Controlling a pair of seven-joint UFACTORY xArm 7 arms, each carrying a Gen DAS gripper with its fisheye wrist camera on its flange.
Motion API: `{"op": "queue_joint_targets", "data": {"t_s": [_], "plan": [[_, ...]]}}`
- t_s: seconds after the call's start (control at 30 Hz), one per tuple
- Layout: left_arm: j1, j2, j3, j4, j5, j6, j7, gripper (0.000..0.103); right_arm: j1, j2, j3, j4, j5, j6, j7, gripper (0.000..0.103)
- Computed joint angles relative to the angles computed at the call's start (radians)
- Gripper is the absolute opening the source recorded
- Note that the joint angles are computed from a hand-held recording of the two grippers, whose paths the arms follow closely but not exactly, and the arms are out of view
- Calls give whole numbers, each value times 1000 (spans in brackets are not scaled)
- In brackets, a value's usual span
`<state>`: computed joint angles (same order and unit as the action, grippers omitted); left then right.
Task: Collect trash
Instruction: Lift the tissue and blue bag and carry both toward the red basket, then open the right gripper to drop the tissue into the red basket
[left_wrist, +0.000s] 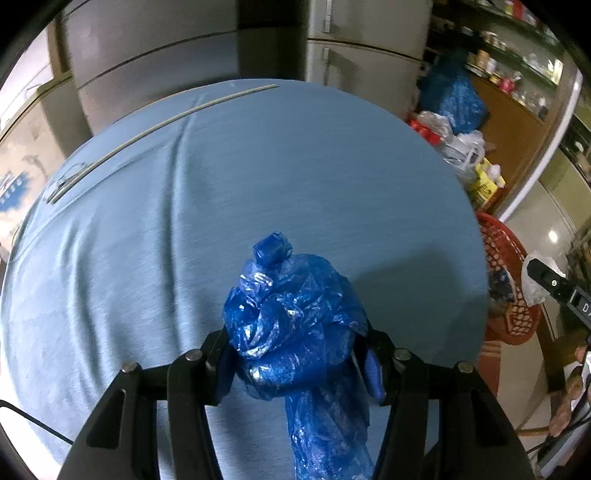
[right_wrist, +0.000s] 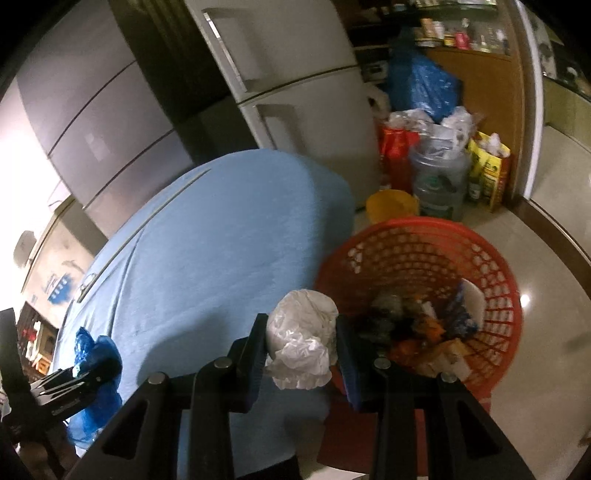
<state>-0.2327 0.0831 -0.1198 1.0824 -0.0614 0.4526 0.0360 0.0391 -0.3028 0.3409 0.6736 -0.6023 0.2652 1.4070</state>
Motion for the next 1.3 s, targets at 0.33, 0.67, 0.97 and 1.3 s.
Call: {"op": "queue_joint_targets", "data": {"t_s": [0.33,0.67,0.97,1.3], "plan": [[-57,42,-35,84,16,17,7,57,-36,-79,2,-63,24,-1,3,38],[-107,79,-48,147,48,34,-4,57,-99,-171,-17,-144,96,1,-61,38],[-152,128,-66,219,65,55,-7,57,-143,-218,-36,-194,165,4,-145,38],[-192,177,-77,282,64,79,13,57,-167,-201,-45,-207,216,-13,-212,38]]}}
